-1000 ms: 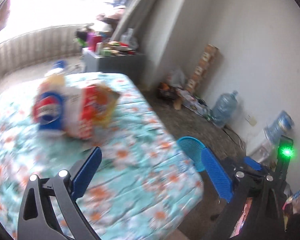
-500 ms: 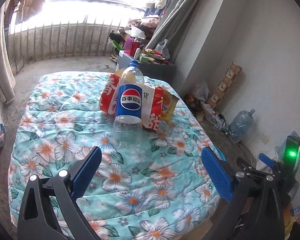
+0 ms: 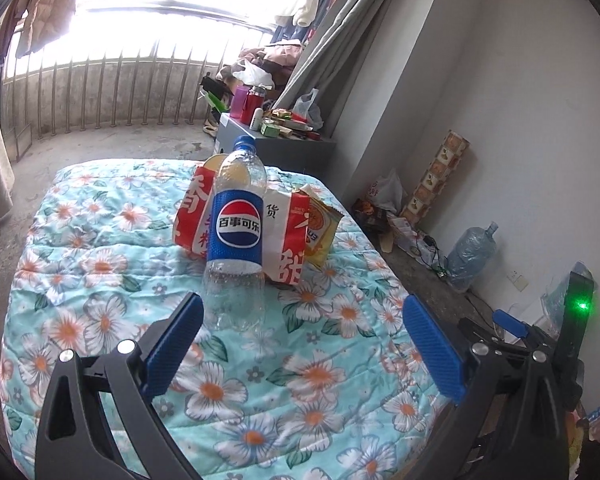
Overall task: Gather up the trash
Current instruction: 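Move both tools back toward the remaining trash on the bed, then grasp the yellow snack bag with the right tool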
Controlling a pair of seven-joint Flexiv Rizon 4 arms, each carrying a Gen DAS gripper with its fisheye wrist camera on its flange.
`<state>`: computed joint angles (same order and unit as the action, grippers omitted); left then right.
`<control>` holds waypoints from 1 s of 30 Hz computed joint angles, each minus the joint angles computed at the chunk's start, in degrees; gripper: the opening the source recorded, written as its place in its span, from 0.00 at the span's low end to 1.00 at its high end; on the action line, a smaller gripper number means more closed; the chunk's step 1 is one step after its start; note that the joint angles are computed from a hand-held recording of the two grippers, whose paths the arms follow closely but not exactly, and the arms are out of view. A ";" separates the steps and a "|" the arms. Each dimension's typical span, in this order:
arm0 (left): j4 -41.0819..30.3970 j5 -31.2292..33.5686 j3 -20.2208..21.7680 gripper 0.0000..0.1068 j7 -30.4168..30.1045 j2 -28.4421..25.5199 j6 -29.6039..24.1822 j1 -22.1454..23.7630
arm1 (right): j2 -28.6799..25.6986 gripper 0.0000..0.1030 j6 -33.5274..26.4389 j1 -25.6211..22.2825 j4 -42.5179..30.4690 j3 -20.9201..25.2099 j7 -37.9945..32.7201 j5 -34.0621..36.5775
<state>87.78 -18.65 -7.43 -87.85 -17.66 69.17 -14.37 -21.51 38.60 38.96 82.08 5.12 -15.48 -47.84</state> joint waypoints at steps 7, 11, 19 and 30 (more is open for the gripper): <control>-6.21 5.43 2.08 0.91 -2.91 -3.84 -2.53 -1.32 | -0.71 0.93 5.39 -1.95 0.69 -0.56 0.68 1.34; -9.29 6.66 2.55 0.91 -4.13 -5.58 -3.92 -1.32 | -1.54 0.93 7.75 -2.60 0.05 -1.12 0.84 1.98; -12.65 9.86 4.44 0.91 -7.53 -7.67 -5.29 -1.38 | -3.23 0.93 9.30 -3.21 -1.53 -2.33 -0.19 3.73; -11.11 11.08 4.94 0.91 -9.89 -7.74 -5.69 0.70 | -8.37 0.93 15.24 -4.92 -7.04 -1.52 -3.39 12.27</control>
